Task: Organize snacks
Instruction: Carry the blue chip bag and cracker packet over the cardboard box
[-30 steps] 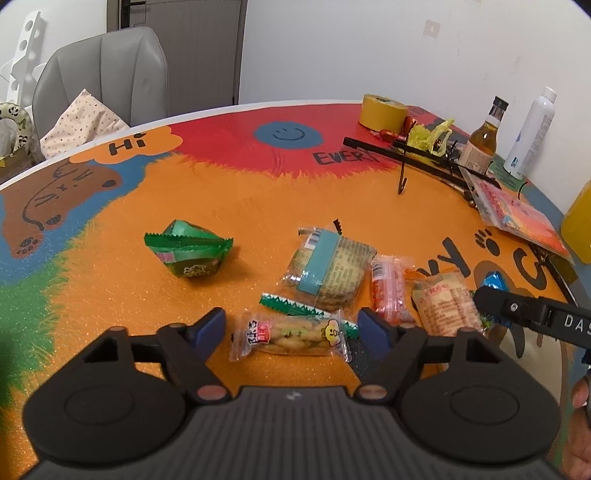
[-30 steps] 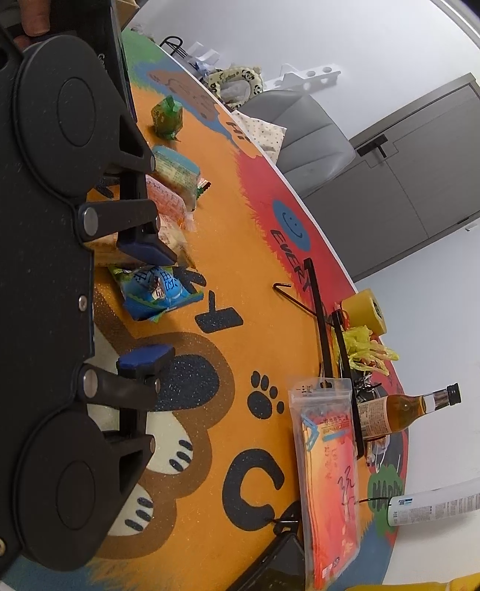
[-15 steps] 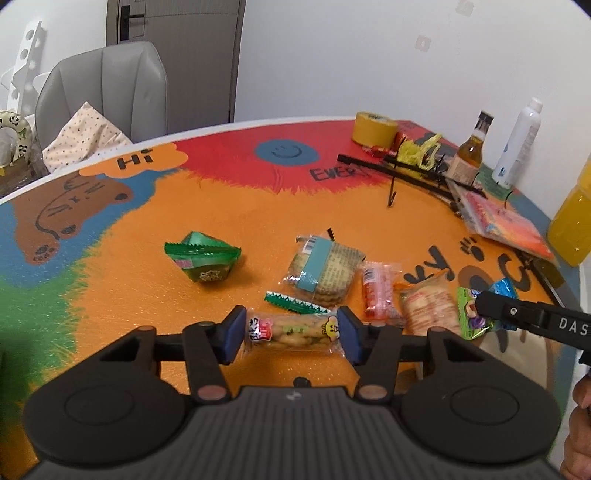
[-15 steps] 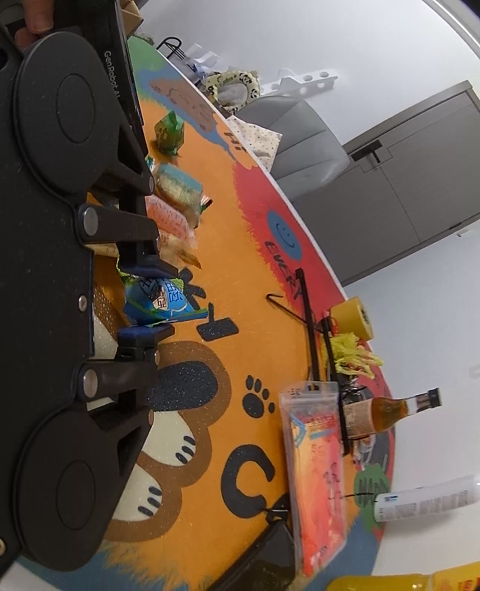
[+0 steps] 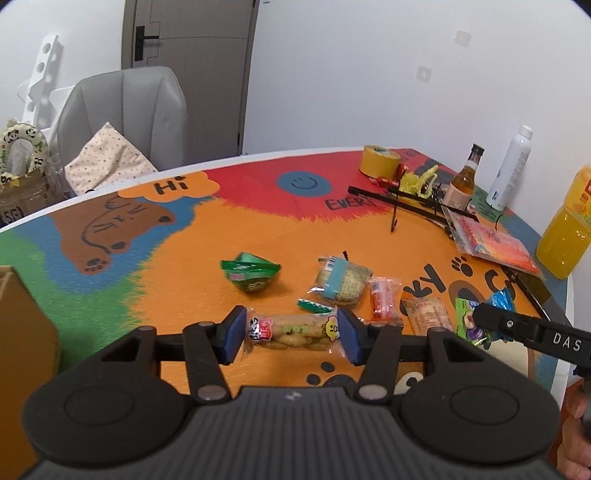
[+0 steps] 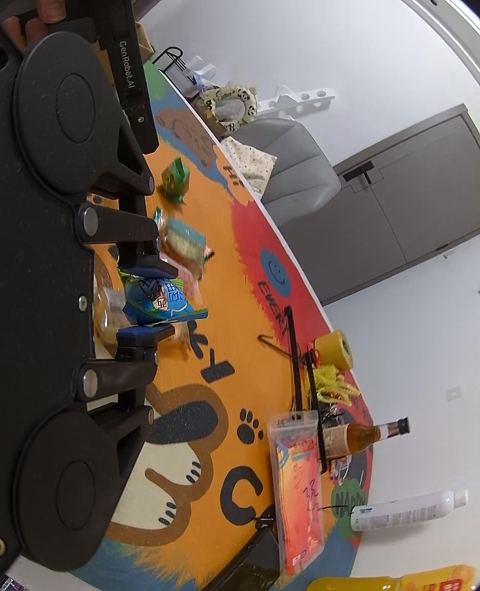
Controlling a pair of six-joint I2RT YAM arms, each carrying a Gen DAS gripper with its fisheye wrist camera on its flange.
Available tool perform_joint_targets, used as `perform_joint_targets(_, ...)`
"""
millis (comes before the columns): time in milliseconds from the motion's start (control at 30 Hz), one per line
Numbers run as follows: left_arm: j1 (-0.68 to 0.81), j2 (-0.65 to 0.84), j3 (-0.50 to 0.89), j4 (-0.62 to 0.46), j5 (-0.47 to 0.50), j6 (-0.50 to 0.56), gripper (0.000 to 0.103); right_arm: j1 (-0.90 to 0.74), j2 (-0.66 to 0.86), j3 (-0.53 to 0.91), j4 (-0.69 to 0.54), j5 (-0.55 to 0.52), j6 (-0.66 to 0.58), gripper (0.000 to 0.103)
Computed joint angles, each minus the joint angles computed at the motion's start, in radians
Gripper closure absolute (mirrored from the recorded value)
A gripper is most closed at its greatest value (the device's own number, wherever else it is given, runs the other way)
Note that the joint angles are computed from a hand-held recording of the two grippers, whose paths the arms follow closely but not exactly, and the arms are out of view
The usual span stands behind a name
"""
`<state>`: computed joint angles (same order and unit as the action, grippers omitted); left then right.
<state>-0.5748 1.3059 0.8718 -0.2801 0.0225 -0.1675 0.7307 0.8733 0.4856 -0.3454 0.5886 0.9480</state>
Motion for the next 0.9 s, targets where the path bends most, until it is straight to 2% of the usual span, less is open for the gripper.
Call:
perform_joint_targets(533, 0.143, -0.199, -0.052, -0.089, 0.093, 0.053, 0.051, 0.197, 0.14, 0.152, -0.072, 0.159, 0.073, 0.079)
perform_joint_targets(900, 0.318, -0.301, -0.064, -0.161, 0.201, 0.129, 0.051, 0.276, 0.269, 0.252, -0.05, 0.199, 0.072, 0.079)
